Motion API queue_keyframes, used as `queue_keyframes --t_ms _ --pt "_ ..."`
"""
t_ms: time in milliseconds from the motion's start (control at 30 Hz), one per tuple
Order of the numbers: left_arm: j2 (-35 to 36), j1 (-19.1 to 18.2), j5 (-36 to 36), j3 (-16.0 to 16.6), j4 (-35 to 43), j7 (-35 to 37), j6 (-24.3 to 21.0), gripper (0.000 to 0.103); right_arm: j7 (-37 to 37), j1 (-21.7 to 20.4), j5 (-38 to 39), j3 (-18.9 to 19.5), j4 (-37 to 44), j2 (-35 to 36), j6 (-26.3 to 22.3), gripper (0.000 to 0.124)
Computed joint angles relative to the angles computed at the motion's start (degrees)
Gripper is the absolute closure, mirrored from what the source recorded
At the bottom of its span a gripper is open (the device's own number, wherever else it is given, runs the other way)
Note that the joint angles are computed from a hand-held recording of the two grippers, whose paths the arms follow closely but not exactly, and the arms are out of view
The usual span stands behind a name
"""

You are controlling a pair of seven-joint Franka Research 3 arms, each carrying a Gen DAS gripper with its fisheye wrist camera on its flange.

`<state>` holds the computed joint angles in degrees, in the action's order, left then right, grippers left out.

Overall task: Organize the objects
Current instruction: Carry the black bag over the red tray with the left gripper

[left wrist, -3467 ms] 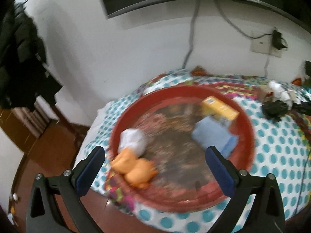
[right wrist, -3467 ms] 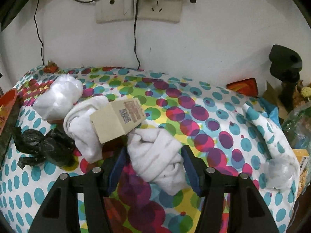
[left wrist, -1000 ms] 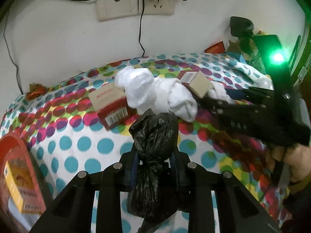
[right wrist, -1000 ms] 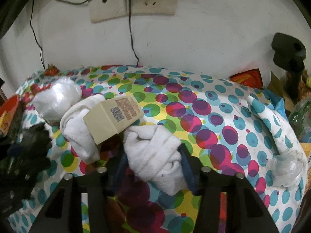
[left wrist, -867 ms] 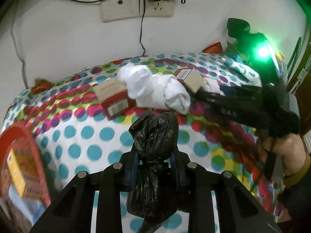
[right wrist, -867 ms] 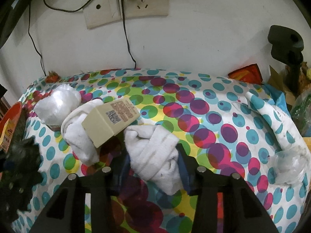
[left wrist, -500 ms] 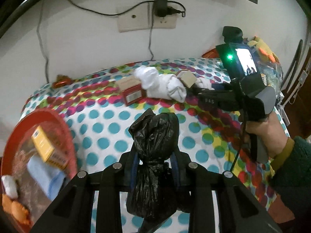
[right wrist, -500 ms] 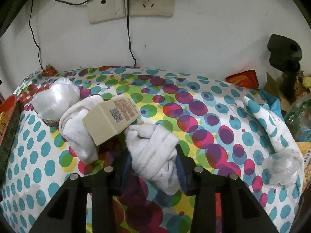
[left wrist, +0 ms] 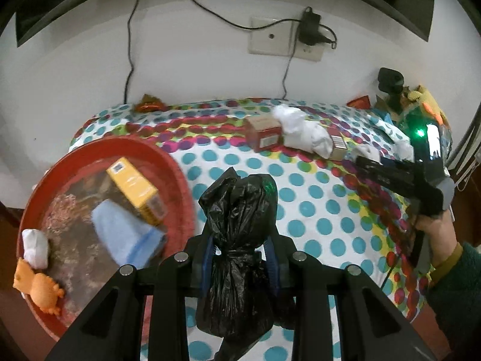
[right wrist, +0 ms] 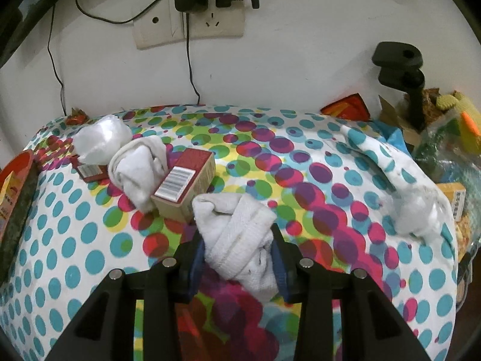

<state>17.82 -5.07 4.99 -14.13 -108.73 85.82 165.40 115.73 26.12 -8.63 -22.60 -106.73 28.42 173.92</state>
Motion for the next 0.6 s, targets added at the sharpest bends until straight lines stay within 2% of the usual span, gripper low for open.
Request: queue_keyframes --t_ms 33,100,133,267,400,600 --pt "-0.4 -0.6 1.1 1.2 -0.3 -1.6 0.2 0.075 0.5 0.5 0.0 -0.5 -0.5 -0.3 0.3 0.084" --pt "-1.0 0.2 1.1 1.3 -0.7 -1.4 0.1 0.075 2.0 2.2 -0.5 -2.4 -1.4 -0.6 1.1 0.084" --pt "-1.4 -0.3 2.3 2.4 -0.8 -2.7 0.1 0.075 2.7 3.2 -0.8 -3.5 -1.4 -0.5 1.3 0.084" --pt "-2.8 -0.6 5.7 4.7 -1.4 -5.8 0.0 0.074 1.9 2.4 -1.0 -2.5 -0.6 -0.3 0.3 0.084" --pt "-3.4 0.0 8.2 6.0 -1.2 -8.1 -1.0 0.073 3.7 4.6 -2.4 -5.0 -1.2 -0.2 1.1 0.084" --pt "-3.1 0.5 12.2 7.8 -0.3 -11.7 -2.5 0.073 4.4 5.4 -2.3 -6.0 -1.7 -0.4 2.0 0.084"
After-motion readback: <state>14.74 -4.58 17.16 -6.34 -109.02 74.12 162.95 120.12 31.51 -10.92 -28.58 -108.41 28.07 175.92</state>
